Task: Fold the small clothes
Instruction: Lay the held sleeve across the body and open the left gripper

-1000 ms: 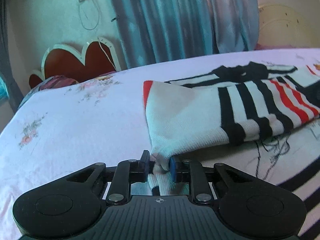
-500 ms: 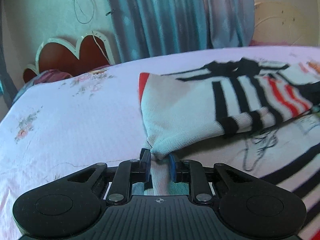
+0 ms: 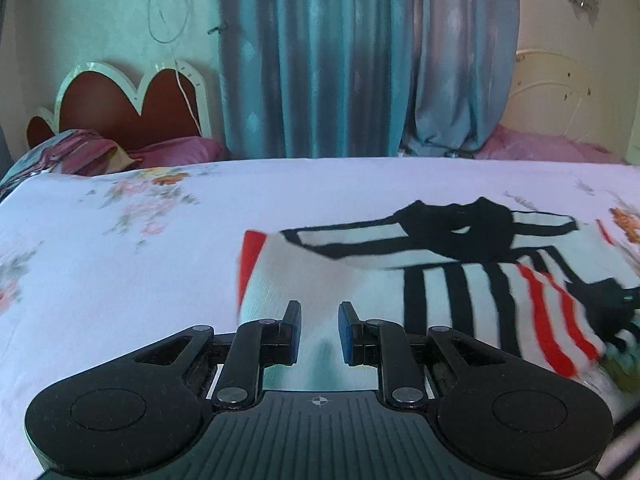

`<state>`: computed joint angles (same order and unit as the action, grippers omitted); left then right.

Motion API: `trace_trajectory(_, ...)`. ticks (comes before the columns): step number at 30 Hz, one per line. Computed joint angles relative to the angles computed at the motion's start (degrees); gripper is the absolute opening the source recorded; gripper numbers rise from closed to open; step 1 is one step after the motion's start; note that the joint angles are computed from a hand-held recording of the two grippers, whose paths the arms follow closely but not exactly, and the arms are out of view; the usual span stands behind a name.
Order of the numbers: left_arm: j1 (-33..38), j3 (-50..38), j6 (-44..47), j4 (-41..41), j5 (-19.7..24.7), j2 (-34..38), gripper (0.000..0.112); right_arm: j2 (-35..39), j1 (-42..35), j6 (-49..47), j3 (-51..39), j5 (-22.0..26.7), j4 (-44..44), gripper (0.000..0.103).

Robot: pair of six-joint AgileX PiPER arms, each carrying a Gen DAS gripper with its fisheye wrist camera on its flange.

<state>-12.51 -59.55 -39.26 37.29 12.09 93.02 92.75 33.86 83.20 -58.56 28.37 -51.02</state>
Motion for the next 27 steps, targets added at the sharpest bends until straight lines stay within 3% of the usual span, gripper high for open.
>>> trace_trajectory(5,0.48,-9.8,-9.86,8.39,3.63,11.08,0.02,0.63,3.84,6.19,-0.78,6.35,-13.32,0.005)
trace_trajectory(7,1.13,-11.91,-10.58,8.4,4.38,13.79,0.02,3.0,1.53,1.21,-2.0,5.88,-7.92,0.005)
trace_trajectory(9,1.53,-11.77,-17.9,14.98,3.43,14.9,0.02,3.25,0.69,0.36,-1.12,4.59,-7.11,0.004)
trace_trajectory(11,1.62,-11.48,-22.17,18.65,3.58,15.05,0.02,2.98,1.18,0.87,-1.09,5.63,-7.99,0.013)
trace_trajectory(12,1.72,-11.61,-21.48,17.57,3.82,14.87,0.02,2.45,1.0,1.96,-0.87,5.69,-8.23,0.021)
trace_trajectory(17,-0.04,-5.65,-25.17,22.97,2.26,7.99,0.02,-2.2,2.2,9.59,1.26,4.73,-14.59,0.021)
trace_trajectory(21,-3.03,0.78,-23.17,19.45,1.32,1.6,0.02,-1.26,2.16,-0.4,-1.05,-0.44,-4.57,0.023)
trace_trajectory(23,-5.31,4.75,-26.46,22.36,1.05,-1.32,0.02,-0.36,3.0,-2.01,-1.29,-1.45,-2.77,0.023)
trace_trajectory(25,-7.97,8.46,-34.43,30.94,2.35,-3.19,0.02,0.47,4.25,-3.45,-1.49,-0.85,-1.87,0.022)
trace_trajectory(27,-9.17,10.33,-33.99,31.43,3.69,-3.09,0.02,1.69,5.41,-4.87,-2.42,2.23,-1.31,0.022)
